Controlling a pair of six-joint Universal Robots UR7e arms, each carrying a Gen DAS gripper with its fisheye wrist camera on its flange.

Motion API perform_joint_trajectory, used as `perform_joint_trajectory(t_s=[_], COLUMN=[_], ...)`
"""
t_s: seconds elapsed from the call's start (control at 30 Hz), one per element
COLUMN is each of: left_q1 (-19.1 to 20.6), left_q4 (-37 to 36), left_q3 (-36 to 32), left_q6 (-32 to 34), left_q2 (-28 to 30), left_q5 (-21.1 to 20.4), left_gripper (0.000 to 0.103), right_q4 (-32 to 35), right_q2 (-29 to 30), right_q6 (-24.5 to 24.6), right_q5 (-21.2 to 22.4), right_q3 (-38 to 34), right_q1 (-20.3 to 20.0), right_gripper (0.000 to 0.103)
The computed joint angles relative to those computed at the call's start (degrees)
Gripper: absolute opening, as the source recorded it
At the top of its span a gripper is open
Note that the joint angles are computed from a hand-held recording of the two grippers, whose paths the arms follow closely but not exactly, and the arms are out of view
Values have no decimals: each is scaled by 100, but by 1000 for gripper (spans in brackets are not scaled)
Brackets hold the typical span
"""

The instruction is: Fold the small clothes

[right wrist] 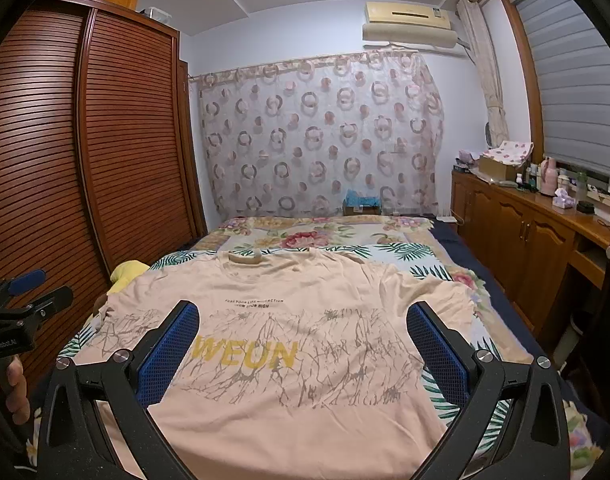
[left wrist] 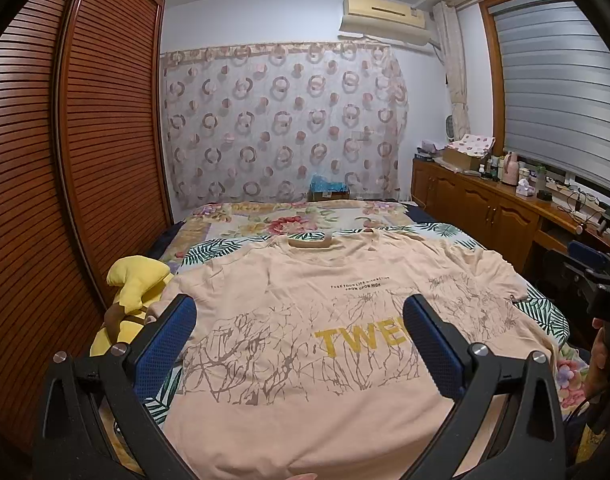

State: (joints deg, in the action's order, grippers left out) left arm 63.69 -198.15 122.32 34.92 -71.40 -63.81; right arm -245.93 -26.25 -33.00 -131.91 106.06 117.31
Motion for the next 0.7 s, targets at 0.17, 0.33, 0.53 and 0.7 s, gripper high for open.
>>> perform_joint_trajectory(t_s=[0.17,0.33,0.53,0.7], left_q1=[13,6,32,18], left_q4=[-7,5,-19,-26], left_q3=[-3,1,0,9], left_q6=[2,0,2,1], left_q2=[-3,-12,-9,-11], left_q5=[-23,-21,-58,-51], left_gripper=[103,103,103,103], right_q4=[19,2,1,-4], right_q2=[-16,-10,-10,-12], right_q6=[12,5,-3,1], right_q5=[1,-4,3,3], right_q3=[14,10,6,12], right_q1=[1,11,9,12], right_gripper=[103,103,103,103])
